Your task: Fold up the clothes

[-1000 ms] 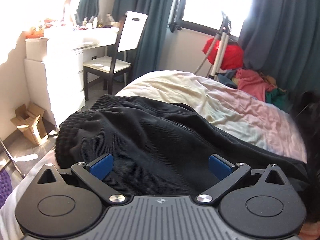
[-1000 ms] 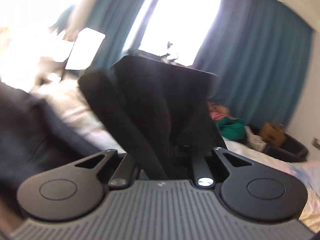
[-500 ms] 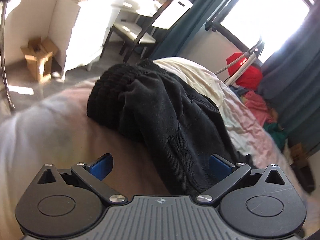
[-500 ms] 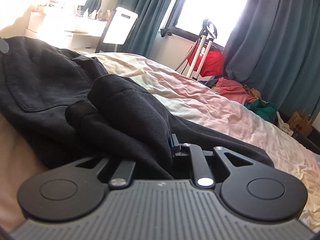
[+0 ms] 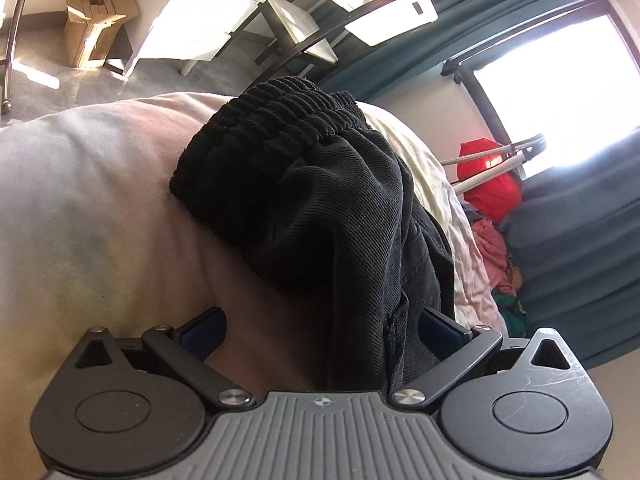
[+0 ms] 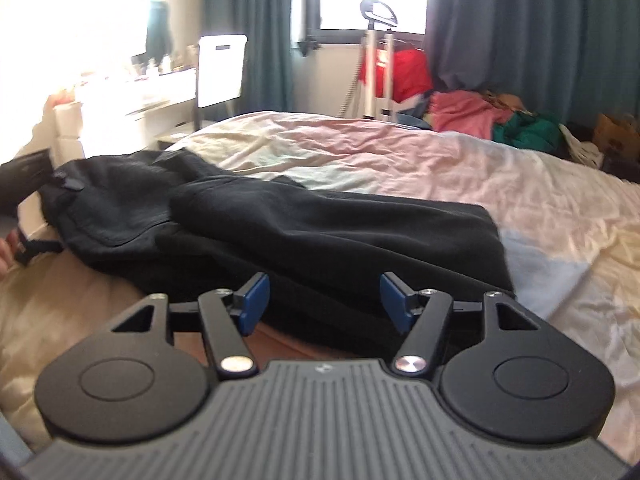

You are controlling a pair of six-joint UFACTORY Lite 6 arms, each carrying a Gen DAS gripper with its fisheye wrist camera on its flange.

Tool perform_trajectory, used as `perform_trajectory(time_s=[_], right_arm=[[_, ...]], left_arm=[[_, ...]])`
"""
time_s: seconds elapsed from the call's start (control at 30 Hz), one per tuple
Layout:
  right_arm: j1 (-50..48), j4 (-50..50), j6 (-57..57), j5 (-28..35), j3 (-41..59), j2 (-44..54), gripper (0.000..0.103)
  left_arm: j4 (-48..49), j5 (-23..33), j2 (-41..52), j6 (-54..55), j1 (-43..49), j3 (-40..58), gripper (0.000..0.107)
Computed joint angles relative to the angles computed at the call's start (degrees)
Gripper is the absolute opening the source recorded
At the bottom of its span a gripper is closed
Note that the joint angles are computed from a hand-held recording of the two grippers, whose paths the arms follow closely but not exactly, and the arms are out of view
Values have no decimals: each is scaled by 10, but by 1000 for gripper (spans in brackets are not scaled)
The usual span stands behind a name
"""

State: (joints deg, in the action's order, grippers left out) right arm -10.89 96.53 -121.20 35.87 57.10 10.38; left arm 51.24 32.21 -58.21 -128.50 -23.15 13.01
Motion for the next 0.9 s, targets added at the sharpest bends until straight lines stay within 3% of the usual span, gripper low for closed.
perform_trajectory(time_s=[0.17, 0.23, 0.3, 0.37, 0.43, 0.5, 0.6, 0.7, 0.8, 0.9], right_arm=[[20, 95, 9, -89, 78, 99, 64], [38, 79, 20, -125, 110, 138, 64], [51, 72, 14, -149, 124, 163, 66], [57, 133, -64, -158, 100, 154, 66], [61, 135, -70, -164, 95, 147, 66], [57, 82, -4, -164, 109, 150, 66], [58, 52, 25, -170, 117, 151, 66], [57, 22, 54, -172, 119, 146, 66], [42, -20, 109, -152, 126, 140, 64], [16, -46, 162, -123, 138, 137, 64]], left_arm=[[105, -29, 64, -113, 60, 12, 103], [144, -42, 104, -156, 83, 25, 103], [201, -18, 146, -220, 71, 41, 100], [224, -1, 186, -244, 69, 62, 96], [202, 21, 222, -216, 70, 91, 89], [170, 52, 256, -166, 63, 127, 82], [140, 128, 325, -86, 37, 209, 67], [113, 257, 410, 31, -33, 339, 53], [109, 378, 520, 143, -96, 519, 47], [183, 470, 640, 225, -172, 699, 45]])
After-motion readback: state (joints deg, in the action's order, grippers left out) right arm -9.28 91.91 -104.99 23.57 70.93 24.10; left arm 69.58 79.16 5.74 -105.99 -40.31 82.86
